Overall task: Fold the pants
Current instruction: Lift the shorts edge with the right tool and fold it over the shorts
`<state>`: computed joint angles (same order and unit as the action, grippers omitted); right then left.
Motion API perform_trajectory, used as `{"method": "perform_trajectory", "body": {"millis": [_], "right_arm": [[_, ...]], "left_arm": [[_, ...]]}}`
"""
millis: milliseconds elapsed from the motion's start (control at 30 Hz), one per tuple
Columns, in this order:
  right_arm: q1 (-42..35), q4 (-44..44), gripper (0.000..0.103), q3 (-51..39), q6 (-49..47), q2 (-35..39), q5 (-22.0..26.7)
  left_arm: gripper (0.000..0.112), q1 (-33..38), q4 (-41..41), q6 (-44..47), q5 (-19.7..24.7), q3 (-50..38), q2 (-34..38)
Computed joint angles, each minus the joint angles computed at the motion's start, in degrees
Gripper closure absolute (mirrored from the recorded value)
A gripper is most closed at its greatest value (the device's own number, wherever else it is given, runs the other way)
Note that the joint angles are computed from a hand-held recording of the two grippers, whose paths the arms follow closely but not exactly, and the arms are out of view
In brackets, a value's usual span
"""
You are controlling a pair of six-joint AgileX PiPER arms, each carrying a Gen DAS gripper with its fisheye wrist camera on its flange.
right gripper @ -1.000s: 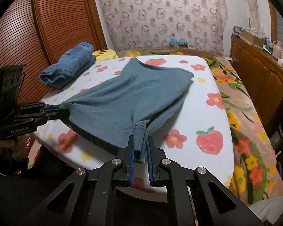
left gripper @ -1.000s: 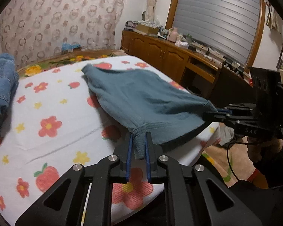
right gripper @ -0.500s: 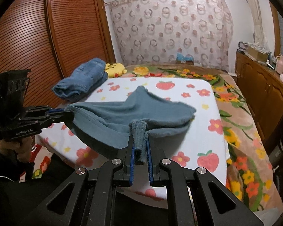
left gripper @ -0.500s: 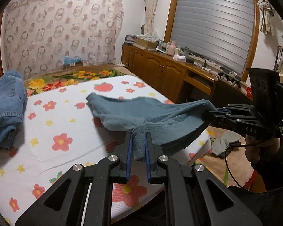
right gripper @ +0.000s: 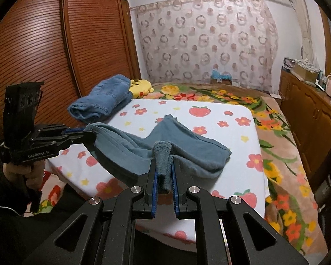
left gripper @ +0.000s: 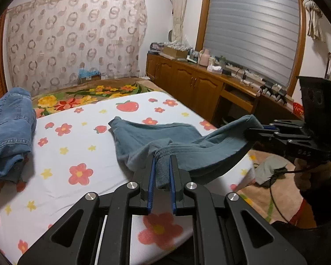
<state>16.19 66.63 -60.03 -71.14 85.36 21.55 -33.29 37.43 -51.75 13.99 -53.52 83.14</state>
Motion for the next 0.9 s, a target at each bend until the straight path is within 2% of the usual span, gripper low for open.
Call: {"method": "perform_trajectory", "body": {"millis": [100, 233, 433, 633, 700, 767, 900], "right_arm": [[0.37, -2.98, 0.092, -3.08, 3.11, 3.49, -0.38], [1.29, -10.31, 0.092, -7.38, 10.74, 6.76, -1.00], [1.92, -17.29, 0.092, -13.32, 18.31, 10.29, -0.84], [2.29, -21.35, 0.092, -18.40, 22.34, 14.20, -1.29], [2.12, -22.63, 0.092, -20.45, 23.98, 16.14, -1.02], [2.23, -25.35, 0.092, -21.90, 26.42, 18.00, -1.25], [1.88, -25.70, 0.092, -23.08, 27.59, 20.05, -0.67]], "left_arm": [[0.099, 2.49, -8.69, 8.84, -1.03, -2.14, 3.43], [0.099, 3.99, -14.03, 15.05, -1.14, -4.95, 6.25], [0.099, 7.29, -27.37, 28.29, -0.24, -9.74, 9.68], [0.099, 8.09, -24.73, 26.45, 1.50, -14.79, 13.91], [0.099, 8.91, -27.53, 29.35, 2.11, -16.63, 15.59], [0.099, 10.08, -34.35, 35.60, 2.87, -18.46, 17.61], [0.099, 10.39, -33.74, 34.34, 3.72, -20.40, 20.77]]}}
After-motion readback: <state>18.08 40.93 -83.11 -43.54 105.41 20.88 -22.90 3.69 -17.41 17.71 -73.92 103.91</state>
